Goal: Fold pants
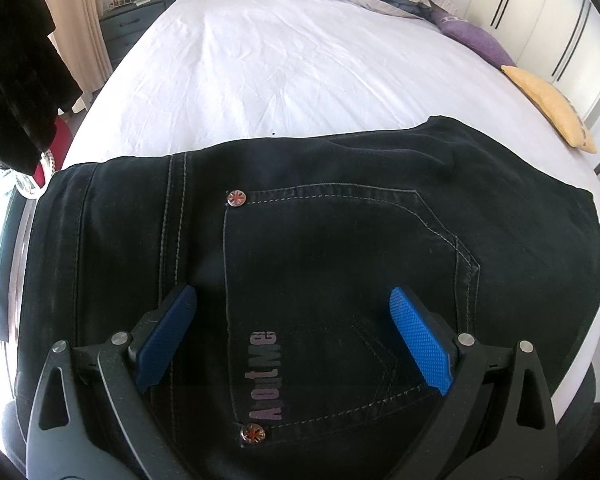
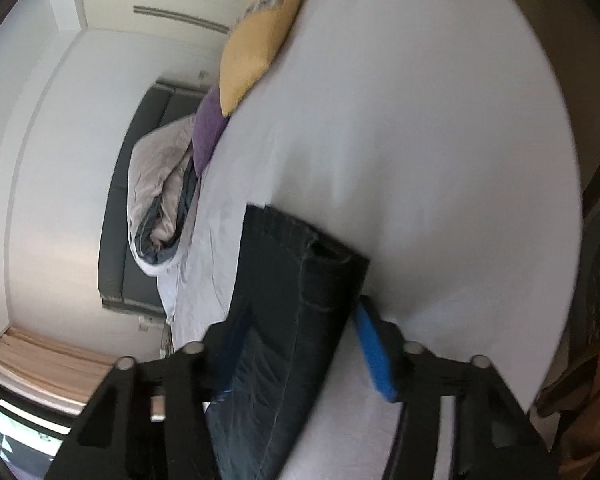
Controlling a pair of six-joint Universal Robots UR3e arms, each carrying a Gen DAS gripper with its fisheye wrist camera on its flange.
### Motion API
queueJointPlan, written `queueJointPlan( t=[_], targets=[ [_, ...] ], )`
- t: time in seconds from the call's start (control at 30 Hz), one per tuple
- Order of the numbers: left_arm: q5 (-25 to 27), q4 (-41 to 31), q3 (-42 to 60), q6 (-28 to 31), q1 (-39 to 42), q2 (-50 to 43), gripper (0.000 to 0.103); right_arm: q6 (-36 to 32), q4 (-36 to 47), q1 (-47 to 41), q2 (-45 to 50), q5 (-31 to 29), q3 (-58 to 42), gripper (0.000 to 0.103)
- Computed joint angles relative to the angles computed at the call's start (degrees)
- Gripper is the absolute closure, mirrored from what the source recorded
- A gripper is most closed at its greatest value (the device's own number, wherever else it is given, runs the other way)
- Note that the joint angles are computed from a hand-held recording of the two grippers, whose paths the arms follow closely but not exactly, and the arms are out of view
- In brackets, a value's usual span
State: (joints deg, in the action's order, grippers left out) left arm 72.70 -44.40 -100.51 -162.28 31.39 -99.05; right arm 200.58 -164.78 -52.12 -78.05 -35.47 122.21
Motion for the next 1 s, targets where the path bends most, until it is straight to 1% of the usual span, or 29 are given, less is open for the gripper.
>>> queueJointPlan(
  t=[0.03, 0.1, 0.17, 0.2, 0.27, 0.33, 0.37, 0.43, 0.53, 0.6, 0.7, 0.8, 0.87, 0.93, 1.0],
  targets=[
    [0.0, 0.0, 0.0, 0.1, 0.1, 0.0, 0.004, 0.1, 1.3, 1.5, 0.9, -1.6, -1.8, 0.051],
    [-0.1, -0.1, 0.0, 0.2, 0.2, 0.0, 0.004, 2.1, -0.4, 2.3, 2.2, -2.6, -2.2, 0.052],
    [-0.4, -0.1, -0.1, 0.4, 0.4, 0.0, 0.004, 3.8, -1.5, 1.3, 2.3, -2.2, -1.1, 0.065],
    [-0.4, 0.0, -0.1, 0.3, 0.4, 0.0, 0.004, 5.5, -3.0, 0.8, 2.9, -1.8, -0.6, 0.068],
    [-0.5, 0.0, -0.1, 0.4, 0.4, 0.0, 0.004, 8.1, -5.4, 0.0, 4.7, -0.6, -0.3, 0.082],
    [-0.7, -0.3, 0.0, 0.4, 0.6, 0.0, 0.004, 9.0, -6.1, 0.1, 5.4, -0.5, -0.5, 0.087],
    [-0.8, -0.5, 0.2, 0.4, 0.7, 0.0, 0.004, 9.0, -6.4, 0.2, 5.6, -0.5, -0.7, 0.091],
    [-1.1, -1.5, 0.8, 0.3, 0.9, -0.1, 0.004, 9.1, -7.4, 0.8, 5.9, -1.0, -1.2, 0.093],
    [-2.2, -5.0, 2.8, -0.8, 1.5, 0.4, 0.004, 9.8, -9.1, 1.5, 5.6, -2.4, -0.9, 0.094],
    [-5.0, -7.7, 4.3, -2.3, 2.0, 1.6, 0.004, 9.4, -8.8, 1.9, 5.1, -3.5, -1.1, 0.094],
    [-8.2, -8.5, 5.9, -2.4, 0.9, 2.4, 0.004, 7.5, -6.3, 3.1, 3.3, -6.2, -1.8, 0.094],
    [-9.5, -9.0, 8.0, -2.7, -1.0, 0.1, 0.004, 5.5, -3.5, 5.8, 1.0, -11.4, -3.9, 0.095],
    [-8.8, -9.4, 9.3, -2.7, -2.4, -2.4, 0.004, 5.3, -2.9, 7.0, -0.4, -13.2, -4.6, 0.095],
    [-8.4, -10.3, 10.0, -3.0, -3.0, -4.7, 0.004, 4.0, -1.1, 9.9, -2.8, -16.4, -6.6, 0.096],
    [-8.7, -8.5, 8.7, -2.6, -2.9, -5.0, 0.004, 1.4, 1.0, 15.2, -5.1, -21.2, -9.9, 0.096]
  ],
)
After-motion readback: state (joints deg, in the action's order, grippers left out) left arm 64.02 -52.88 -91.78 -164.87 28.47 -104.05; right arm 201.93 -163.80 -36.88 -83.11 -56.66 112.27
